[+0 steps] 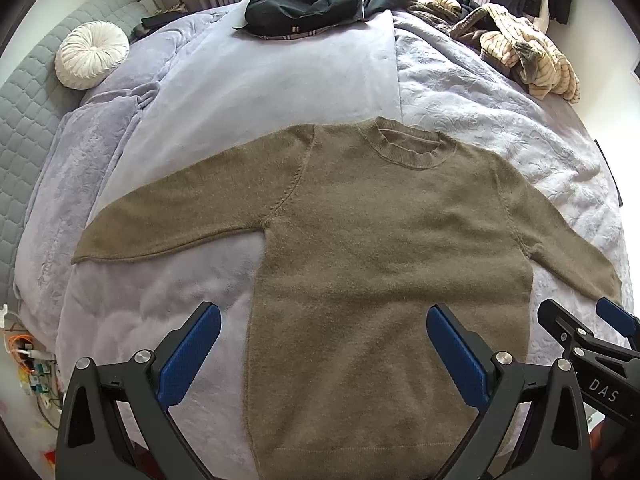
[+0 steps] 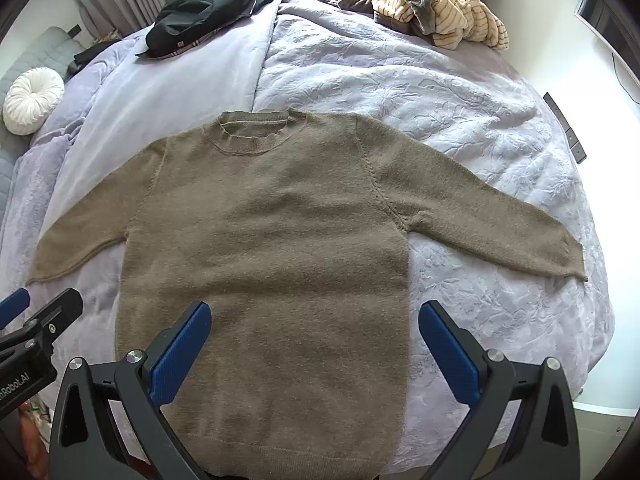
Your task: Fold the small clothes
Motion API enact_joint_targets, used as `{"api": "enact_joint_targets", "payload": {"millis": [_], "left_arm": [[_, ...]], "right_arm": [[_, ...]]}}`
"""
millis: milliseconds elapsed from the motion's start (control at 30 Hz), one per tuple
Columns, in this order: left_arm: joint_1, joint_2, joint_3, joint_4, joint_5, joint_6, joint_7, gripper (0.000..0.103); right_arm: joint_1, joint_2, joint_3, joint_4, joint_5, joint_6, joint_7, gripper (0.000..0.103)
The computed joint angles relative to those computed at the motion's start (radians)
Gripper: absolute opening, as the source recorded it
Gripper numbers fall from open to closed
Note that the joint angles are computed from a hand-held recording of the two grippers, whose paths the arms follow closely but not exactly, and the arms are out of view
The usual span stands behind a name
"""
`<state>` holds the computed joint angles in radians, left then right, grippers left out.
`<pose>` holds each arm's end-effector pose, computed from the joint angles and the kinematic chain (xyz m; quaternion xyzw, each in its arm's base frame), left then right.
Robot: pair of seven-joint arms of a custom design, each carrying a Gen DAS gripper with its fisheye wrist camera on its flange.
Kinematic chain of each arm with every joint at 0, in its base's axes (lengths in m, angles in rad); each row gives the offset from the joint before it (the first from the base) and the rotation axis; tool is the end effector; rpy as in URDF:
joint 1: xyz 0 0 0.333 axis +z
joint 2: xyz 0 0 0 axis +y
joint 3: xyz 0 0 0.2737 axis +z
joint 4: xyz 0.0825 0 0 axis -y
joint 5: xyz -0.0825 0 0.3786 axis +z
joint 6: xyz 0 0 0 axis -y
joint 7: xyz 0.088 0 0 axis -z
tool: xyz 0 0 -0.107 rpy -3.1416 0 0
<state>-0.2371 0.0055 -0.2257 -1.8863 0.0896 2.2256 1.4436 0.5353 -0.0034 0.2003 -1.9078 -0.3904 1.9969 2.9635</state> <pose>0.5270 -0.2596 0.4930 -0.5534 0.8152 -0.1281 0.1126 0.4347 0.3622 0.4669 -0.4968 0.8477 -0.1610 0.0932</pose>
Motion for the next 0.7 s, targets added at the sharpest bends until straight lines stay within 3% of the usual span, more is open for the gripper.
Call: {"api": "enact_joint_targets", "payload": {"millis": [700], "left_arm": [[0.001, -0.014, 0.0, -0.002, 0.025, -0.004, -0.01, 0.103]], "right_arm": [[0.009, 0.015, -0.002, 0.024, -0.009, -0.021, -0.005, 0.103]]}}
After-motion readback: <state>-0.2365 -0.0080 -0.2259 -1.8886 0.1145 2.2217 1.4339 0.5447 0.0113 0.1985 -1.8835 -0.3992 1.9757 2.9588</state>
